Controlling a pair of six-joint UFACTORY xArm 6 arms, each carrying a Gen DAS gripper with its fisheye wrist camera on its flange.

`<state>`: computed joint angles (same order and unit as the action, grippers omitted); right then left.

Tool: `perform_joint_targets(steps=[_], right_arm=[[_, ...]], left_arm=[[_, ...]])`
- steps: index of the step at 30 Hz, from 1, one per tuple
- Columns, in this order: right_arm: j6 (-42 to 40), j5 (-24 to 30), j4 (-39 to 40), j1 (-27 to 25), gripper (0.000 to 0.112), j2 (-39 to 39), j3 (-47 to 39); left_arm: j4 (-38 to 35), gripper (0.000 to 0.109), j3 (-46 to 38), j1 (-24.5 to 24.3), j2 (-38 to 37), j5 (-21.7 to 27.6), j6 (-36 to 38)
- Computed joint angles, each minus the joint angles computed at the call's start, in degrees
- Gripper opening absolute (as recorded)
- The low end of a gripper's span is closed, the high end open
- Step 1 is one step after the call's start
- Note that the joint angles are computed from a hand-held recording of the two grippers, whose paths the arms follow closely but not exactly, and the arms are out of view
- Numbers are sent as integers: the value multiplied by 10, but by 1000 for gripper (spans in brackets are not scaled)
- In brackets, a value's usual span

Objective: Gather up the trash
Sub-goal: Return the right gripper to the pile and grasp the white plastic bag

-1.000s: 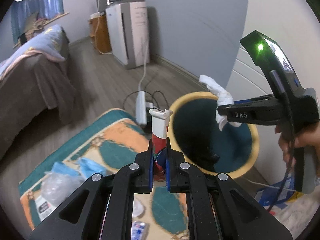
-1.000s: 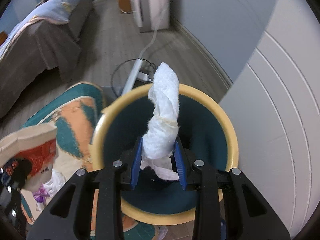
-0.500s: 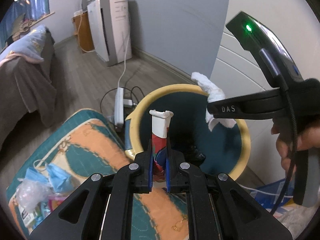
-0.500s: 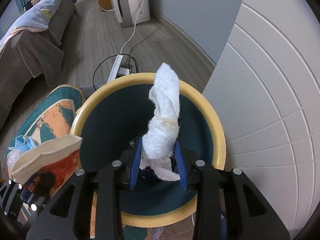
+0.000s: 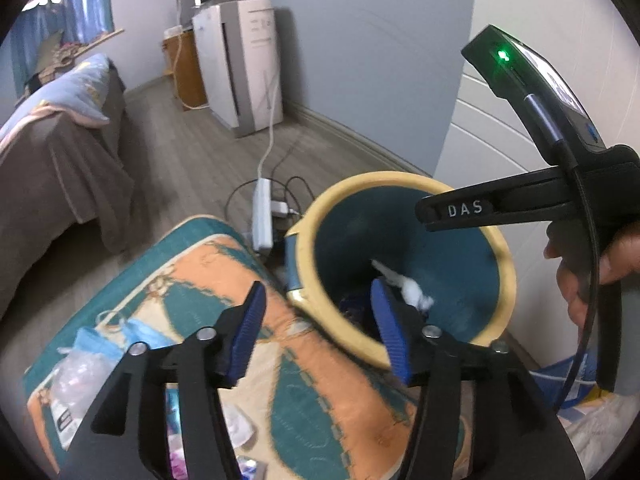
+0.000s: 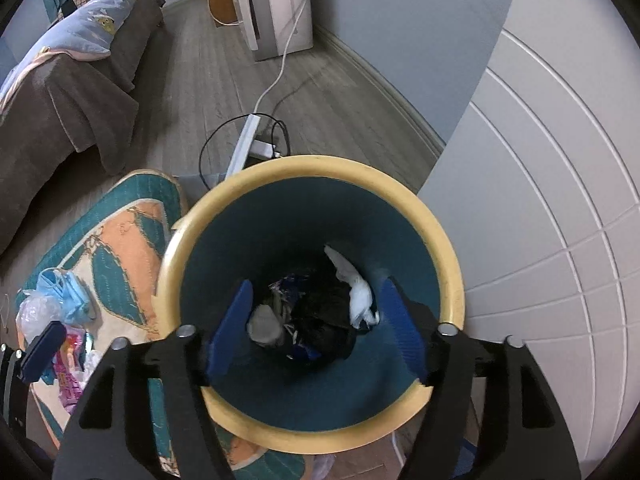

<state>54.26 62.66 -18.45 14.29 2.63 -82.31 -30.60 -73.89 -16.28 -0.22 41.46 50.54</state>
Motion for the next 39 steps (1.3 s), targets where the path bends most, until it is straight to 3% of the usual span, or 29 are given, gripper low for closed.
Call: perform_joint_targets(steps=[3, 9, 18, 32, 39], right_arm=[[-2, 0, -6, 10, 79, 10, -17], [-10, -2, -15, 34, 91, 38, -60], [-29, 18, -30, 75, 97, 91, -141], [-67, 73, -48, 132, 97, 193, -288], [-91, 134, -42, 157, 97, 273, -404]], left_arm=[[-1, 74, 6, 16, -12, -5, 8], [5, 84, 9, 55, -26, -9, 6], [41, 89, -6, 129, -21, 3, -28], [43, 92, -51, 216, 3, 12, -78], [50, 92, -70, 245, 17, 11, -88]])
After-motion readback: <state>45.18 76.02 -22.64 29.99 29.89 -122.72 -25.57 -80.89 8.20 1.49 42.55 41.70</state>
